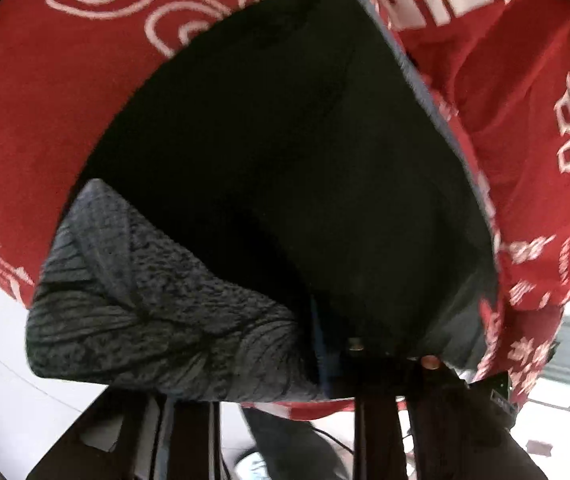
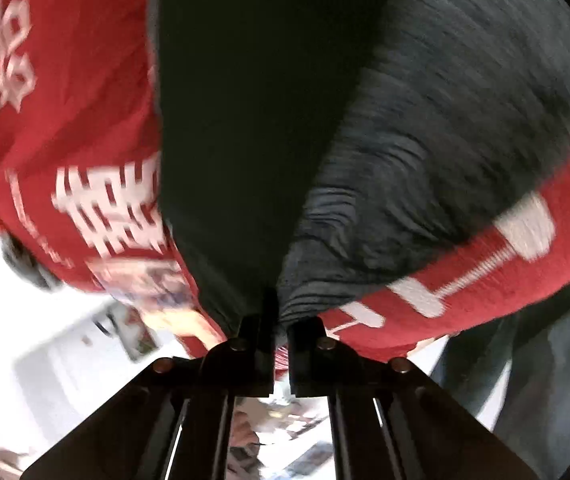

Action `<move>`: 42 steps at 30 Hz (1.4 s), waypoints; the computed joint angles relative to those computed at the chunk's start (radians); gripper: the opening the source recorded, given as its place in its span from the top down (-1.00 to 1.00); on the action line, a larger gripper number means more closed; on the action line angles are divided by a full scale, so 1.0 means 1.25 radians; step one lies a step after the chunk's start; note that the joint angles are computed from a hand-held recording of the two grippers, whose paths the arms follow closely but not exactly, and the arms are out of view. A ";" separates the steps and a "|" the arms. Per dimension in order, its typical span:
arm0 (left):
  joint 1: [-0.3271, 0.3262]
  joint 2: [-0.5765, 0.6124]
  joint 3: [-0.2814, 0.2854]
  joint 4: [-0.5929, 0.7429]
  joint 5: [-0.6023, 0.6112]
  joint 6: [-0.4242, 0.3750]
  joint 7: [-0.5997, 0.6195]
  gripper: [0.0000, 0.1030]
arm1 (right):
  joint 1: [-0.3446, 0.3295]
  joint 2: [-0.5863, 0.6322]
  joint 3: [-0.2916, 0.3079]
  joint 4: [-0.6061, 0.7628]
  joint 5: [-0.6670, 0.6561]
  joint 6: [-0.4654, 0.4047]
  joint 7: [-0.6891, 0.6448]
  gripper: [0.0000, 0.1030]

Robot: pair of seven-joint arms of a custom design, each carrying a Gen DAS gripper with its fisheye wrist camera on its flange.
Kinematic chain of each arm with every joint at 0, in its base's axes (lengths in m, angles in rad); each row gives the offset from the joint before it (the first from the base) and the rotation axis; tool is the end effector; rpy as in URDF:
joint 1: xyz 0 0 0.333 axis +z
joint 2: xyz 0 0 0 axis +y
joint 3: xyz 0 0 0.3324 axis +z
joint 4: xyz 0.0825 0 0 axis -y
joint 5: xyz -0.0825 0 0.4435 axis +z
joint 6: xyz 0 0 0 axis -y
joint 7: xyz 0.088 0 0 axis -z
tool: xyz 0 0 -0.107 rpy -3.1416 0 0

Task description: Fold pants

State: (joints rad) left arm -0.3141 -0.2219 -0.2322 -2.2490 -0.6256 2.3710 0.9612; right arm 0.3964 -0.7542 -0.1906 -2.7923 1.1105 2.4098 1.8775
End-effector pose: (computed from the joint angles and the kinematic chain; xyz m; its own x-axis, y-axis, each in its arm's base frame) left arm 0.4750 -0.3018 0.4811 0.3844 -0.7574 0.5279 -0.9114 -0.4022 0.0868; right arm 0.3783 0.0908 0.4372 -0.5654 -0.2750 -0.7776 -0.7527 0.5575 0.3502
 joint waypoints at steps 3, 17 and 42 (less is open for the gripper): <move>0.004 -0.002 -0.004 0.037 0.026 -0.008 -0.019 0.59 | -0.007 0.055 -0.020 0.103 -0.084 -0.075 -0.056 0.90; 0.006 0.377 0.012 0.529 0.400 -0.001 -0.062 0.59 | -0.087 0.591 -0.068 0.681 -0.071 -0.321 -0.355 0.91; -0.145 0.628 0.074 0.861 0.738 -0.429 -0.136 -0.58 | -0.270 0.849 0.176 0.933 -0.315 -0.387 -0.376 0.42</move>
State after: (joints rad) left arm -0.4951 0.5629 -0.1401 -1.1731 0.2963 1.8343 0.7914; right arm 0.0585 0.3068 0.0295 -1.6259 0.7169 1.9265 1.4077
